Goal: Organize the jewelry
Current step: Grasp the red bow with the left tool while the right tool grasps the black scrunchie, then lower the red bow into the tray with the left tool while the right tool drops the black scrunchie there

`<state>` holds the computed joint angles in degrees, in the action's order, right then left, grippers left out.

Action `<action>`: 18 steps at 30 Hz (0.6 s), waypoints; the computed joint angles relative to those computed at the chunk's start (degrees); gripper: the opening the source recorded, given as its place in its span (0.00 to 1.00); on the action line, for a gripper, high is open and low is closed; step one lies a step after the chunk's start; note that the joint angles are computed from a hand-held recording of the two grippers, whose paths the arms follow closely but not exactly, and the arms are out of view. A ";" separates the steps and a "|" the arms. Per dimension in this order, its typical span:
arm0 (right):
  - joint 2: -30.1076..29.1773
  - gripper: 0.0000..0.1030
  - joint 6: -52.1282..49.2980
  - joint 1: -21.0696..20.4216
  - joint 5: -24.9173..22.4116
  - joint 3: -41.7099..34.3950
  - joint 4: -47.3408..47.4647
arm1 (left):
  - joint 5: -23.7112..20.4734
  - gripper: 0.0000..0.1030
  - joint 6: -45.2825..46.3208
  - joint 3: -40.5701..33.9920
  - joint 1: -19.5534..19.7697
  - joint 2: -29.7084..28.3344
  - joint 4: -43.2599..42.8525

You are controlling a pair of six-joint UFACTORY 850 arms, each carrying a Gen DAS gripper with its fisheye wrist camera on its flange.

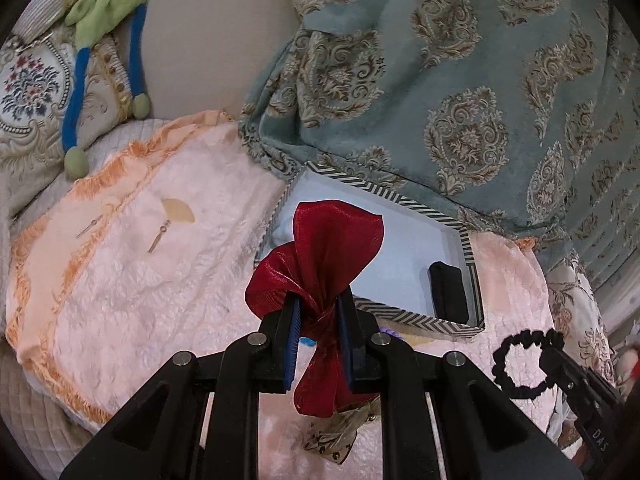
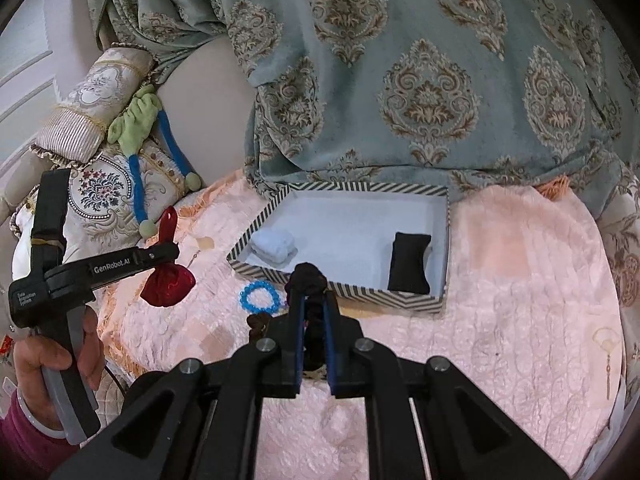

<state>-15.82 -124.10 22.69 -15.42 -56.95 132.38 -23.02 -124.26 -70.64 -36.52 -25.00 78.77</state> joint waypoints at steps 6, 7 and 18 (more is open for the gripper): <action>-3.43 0.08 4.62 -0.44 0.09 -4.53 -4.87 | 3.94 0.00 3.78 -3.17 2.33 -2.18 -3.18; -4.25 0.08 5.44 -0.62 0.00 -5.51 -5.53 | 3.72 0.00 5.35 -4.20 2.58 -2.95 -4.51; -21.29 0.08 29.44 -2.33 -2.08 -24.52 -26.83 | 1.98 0.00 34.79 -21.99 5.32 -17.19 -30.45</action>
